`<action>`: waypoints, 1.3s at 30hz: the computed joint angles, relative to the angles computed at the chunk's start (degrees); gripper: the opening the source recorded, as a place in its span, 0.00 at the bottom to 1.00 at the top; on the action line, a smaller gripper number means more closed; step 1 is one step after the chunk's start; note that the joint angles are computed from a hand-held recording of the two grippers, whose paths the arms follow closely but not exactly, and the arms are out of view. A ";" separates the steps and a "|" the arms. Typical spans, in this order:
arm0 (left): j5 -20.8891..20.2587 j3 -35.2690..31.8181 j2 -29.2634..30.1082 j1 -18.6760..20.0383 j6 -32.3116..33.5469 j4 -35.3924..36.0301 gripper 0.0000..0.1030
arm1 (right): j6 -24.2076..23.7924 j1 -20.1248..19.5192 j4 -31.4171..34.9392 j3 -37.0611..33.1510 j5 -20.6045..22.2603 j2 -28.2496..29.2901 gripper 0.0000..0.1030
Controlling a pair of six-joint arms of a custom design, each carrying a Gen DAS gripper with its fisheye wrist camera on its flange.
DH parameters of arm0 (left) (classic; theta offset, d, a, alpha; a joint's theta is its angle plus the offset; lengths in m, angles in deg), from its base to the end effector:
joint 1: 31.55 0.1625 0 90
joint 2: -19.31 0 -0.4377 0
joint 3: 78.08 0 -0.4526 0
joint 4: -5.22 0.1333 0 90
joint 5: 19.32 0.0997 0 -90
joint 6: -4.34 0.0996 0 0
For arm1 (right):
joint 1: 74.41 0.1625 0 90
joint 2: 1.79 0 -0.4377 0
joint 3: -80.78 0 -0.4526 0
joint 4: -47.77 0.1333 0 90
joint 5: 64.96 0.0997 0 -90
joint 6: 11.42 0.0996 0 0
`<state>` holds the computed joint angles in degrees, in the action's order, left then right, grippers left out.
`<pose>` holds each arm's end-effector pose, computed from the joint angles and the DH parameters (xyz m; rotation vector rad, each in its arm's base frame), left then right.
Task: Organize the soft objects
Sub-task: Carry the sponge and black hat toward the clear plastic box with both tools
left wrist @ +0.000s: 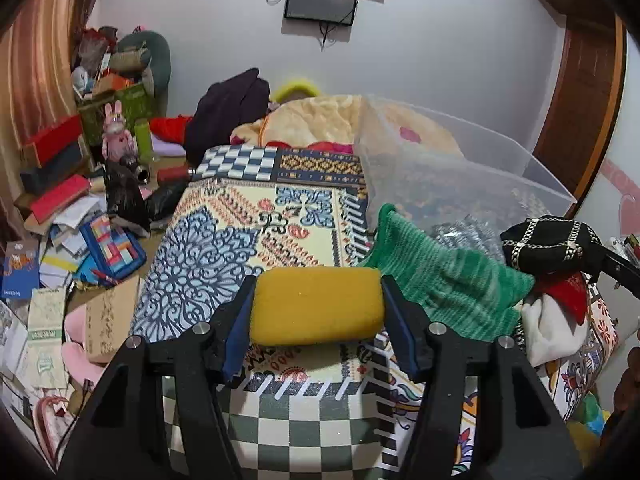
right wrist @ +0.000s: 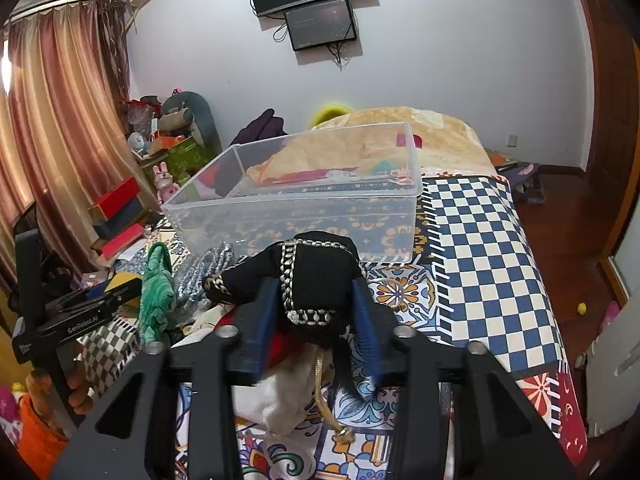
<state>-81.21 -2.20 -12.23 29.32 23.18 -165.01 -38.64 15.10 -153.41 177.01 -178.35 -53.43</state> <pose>-0.2461 -0.8119 0.0624 0.8560 2.4377 -0.8884 0.0876 -0.7182 0.2431 0.2156 -2.1895 1.2820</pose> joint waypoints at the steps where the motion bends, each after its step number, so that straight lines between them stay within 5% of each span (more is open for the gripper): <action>1: -0.10 0.06 -0.08 -0.16 0.13 -0.26 0.57 | -0.15 0.06 -0.32 0.03 0.07 -0.01 0.29; 8: -2.35 1.43 -1.76 -1.53 1.89 -3.01 0.57 | -1.94 0.96 -2.73 -0.39 0.23 0.04 0.19; 24: -8.52 -3.02 0.34 -5.30 9.23 -4.80 0.58 | -6.52 2.76 -7.20 -3.46 4.00 0.14 0.18; 39: -9.23 -18.88 8.74 -5.50 9.35 7.88 0.58 | -9.88 3.47 -9.05 -10.49 5.39 2.88 0.18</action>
